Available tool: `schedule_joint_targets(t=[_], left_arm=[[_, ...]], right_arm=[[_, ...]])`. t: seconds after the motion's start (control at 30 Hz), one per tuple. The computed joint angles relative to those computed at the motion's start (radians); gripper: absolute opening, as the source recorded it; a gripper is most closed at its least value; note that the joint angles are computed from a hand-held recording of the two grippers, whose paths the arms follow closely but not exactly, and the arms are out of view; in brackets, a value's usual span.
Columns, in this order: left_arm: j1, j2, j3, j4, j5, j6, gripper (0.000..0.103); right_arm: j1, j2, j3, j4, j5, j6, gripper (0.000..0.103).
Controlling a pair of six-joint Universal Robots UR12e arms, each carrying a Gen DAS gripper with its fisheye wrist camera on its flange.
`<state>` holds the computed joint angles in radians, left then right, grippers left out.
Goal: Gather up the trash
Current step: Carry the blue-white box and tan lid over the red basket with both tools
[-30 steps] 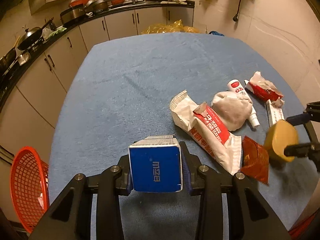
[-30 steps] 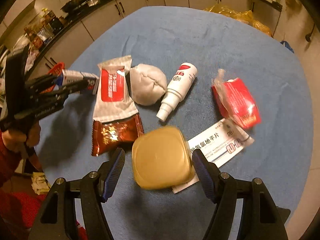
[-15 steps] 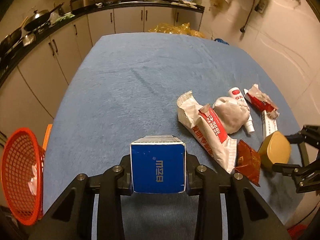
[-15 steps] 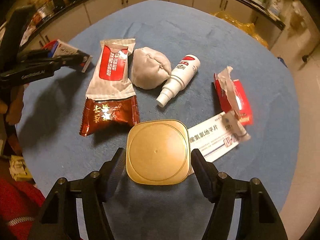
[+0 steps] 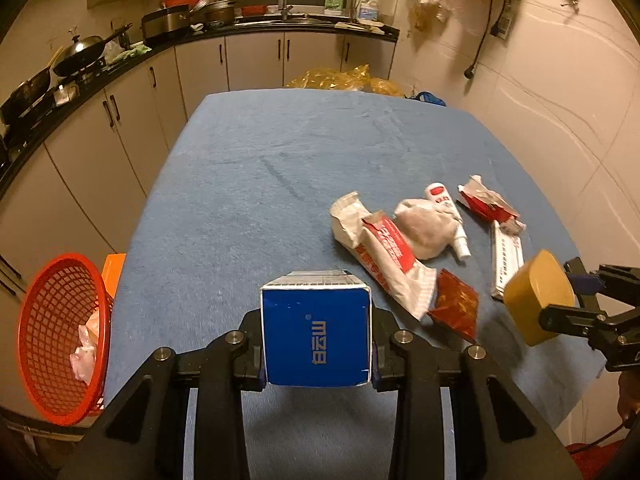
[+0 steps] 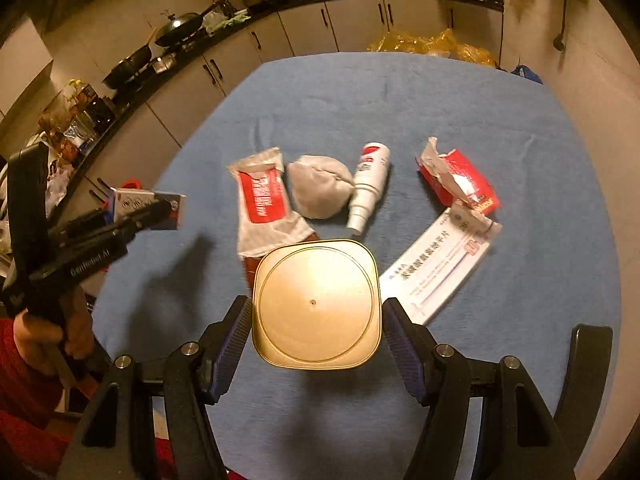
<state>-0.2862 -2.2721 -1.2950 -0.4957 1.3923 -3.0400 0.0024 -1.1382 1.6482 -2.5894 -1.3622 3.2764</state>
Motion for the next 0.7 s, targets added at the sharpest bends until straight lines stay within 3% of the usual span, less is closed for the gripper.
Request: schedule_joint_targets(t=[0.7], left_arm=[[0.017,0.068,-0.092,0.072,0.019,0.063,0.033]], right_arm=[[0.061,0.017,-0.040,-0.021,-0.003,0.005,0.071]])
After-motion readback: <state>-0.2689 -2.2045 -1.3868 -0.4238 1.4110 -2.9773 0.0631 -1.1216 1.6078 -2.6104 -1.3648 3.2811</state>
